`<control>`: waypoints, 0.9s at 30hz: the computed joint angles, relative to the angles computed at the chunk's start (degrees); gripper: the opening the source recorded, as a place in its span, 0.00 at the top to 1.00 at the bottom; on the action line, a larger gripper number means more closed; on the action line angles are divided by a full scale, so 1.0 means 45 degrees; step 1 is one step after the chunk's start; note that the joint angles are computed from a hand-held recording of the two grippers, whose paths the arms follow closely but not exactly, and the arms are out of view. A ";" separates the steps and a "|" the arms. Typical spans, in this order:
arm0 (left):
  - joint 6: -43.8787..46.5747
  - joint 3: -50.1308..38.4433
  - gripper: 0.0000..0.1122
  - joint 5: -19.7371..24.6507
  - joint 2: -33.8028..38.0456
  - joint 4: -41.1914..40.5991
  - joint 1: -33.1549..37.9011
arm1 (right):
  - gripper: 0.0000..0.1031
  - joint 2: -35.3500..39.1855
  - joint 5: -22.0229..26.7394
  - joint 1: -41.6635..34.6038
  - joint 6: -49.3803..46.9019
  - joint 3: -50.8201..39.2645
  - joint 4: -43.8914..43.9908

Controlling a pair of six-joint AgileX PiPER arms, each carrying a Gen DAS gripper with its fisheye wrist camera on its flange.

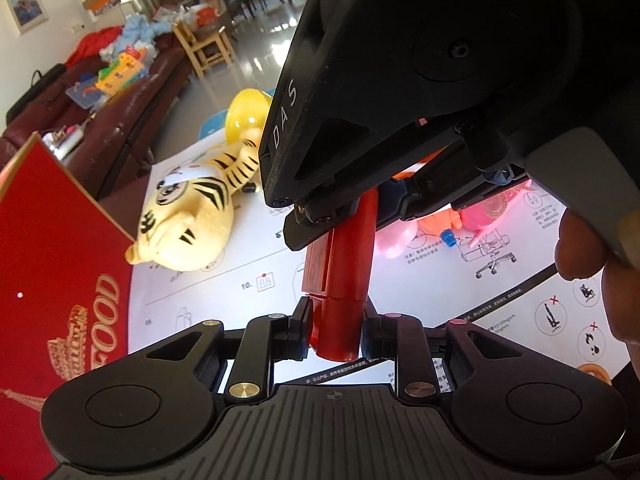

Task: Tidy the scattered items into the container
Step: 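Lift the red tube with both tools and carry it over the red box, then lower the red tube into the red box and open both tools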

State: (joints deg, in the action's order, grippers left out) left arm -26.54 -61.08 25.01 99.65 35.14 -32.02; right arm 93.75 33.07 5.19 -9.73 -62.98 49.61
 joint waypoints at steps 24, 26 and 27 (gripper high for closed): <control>1.0154 -0.0559 0.69 0.3045 -0.6514 -0.8506 0.8863 | 0.75 0.3590 0.4123 0.6192 0.3409 -1.2613 -0.4420; 1.1328 -0.0666 0.68 0.3836 -0.6740 -0.9531 1.0171 | 0.74 0.4738 0.5057 0.6725 0.3793 -1.4474 -0.4486; 1.1710 -0.0589 0.68 0.4056 -0.6827 -0.9850 1.0682 | 0.74 0.5298 0.5562 0.6957 0.4032 -1.5405 -0.4526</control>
State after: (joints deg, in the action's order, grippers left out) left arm 26.15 -63.73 43.26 68.93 -9.18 16.06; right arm 117.59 58.10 36.49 8.41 -132.30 29.24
